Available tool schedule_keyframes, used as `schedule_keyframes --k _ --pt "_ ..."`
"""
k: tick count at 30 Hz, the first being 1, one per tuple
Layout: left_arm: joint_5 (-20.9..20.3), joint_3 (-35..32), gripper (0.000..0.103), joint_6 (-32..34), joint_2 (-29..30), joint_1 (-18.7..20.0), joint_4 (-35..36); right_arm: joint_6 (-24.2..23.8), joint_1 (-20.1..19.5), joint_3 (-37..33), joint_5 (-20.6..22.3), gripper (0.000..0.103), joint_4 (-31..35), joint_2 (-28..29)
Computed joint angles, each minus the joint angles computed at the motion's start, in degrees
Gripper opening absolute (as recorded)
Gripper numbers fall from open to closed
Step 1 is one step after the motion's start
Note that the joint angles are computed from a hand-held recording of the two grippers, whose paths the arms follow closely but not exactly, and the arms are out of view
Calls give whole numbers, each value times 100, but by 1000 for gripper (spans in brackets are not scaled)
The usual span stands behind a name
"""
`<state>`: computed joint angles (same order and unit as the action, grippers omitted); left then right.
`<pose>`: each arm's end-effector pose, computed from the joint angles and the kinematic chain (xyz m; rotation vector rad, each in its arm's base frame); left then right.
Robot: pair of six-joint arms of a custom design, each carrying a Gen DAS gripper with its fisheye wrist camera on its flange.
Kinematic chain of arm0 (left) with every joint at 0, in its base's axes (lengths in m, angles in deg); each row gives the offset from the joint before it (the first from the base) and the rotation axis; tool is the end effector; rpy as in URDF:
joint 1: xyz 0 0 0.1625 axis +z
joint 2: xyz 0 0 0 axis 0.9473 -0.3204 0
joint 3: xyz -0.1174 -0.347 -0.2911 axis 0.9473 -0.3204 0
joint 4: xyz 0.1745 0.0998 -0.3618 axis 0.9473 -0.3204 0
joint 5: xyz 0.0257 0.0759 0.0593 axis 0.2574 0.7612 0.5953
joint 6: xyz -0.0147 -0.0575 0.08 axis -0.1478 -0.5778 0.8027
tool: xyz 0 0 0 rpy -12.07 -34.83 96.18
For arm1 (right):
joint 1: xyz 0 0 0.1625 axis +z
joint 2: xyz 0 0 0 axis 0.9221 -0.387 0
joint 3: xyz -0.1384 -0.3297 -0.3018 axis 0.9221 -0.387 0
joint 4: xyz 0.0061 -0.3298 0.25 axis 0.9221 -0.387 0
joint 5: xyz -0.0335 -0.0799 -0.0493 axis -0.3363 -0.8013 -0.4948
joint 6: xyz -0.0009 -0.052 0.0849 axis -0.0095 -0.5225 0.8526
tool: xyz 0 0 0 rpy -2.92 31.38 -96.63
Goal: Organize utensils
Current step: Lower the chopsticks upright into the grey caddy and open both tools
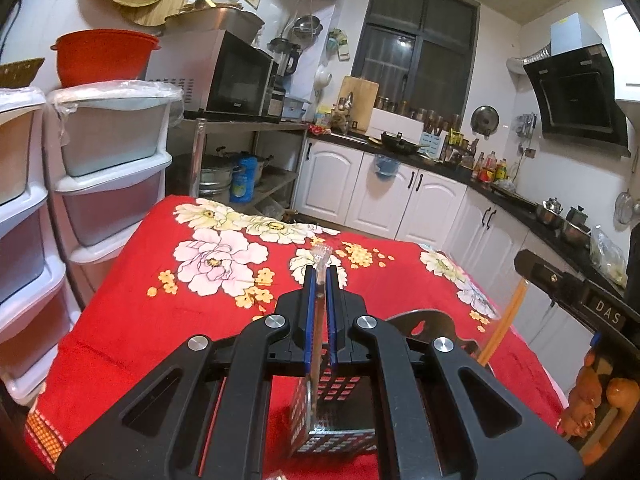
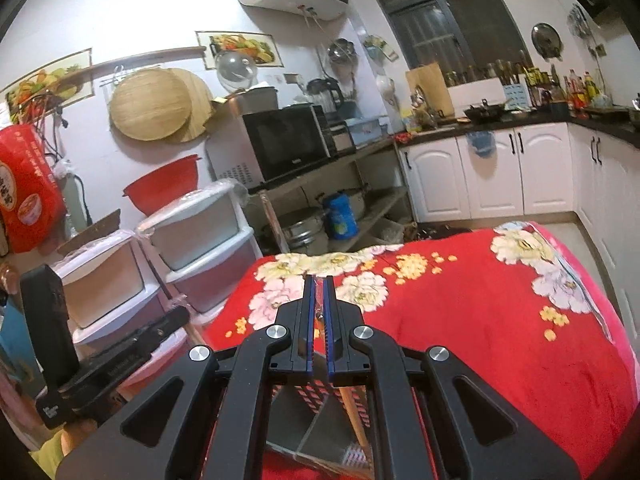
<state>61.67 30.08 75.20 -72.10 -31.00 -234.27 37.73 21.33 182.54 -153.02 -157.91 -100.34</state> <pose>-0.3190 -0.5632 0.1165 0.2825 2.0866 -1.5229 0.1438 -0.6633 0.3087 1.0570 -2.6428 1.2699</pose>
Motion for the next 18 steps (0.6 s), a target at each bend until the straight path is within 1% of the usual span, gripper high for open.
schedule_keyframes --k 3,6,7,8,10,11,14,15,17,18 --pt "70 72 1 -106 -26 -20 45 -8 -23 59 -128 5 -58 -50" --pt "121 149 1 -283 -65 -18 148 7 -41 113 -271 13 -110 -102" --pt "140 162 2 -336 -77 -21 185 5 -52 140 -304 18 -107 -130" --pt "162 198 5 -444 -103 -23 258 3 -53 159 -326 21 -113 -146" --pt "192 272 11 -608 -144 -28 349 -33 -63 216 -370 24 -145 -189" --pt "206 299 14 -655 -154 -29 367 -72 -66 255 -395 27 -160 -217" --pt "275 418 17 -858 -213 -48 525 -139 -74 362 -460 34 -238 -285" --pt "297 471 19 -937 -230 -64 557 -165 -85 414 -459 35 -271 -316" --pt "325 556 25 -1090 -273 -87 640 -220 -107 516 -469 40 -349 -376" --pt "332 592 27 -1168 -299 -97 694 -252 -116 572 -476 41 -403 -406"
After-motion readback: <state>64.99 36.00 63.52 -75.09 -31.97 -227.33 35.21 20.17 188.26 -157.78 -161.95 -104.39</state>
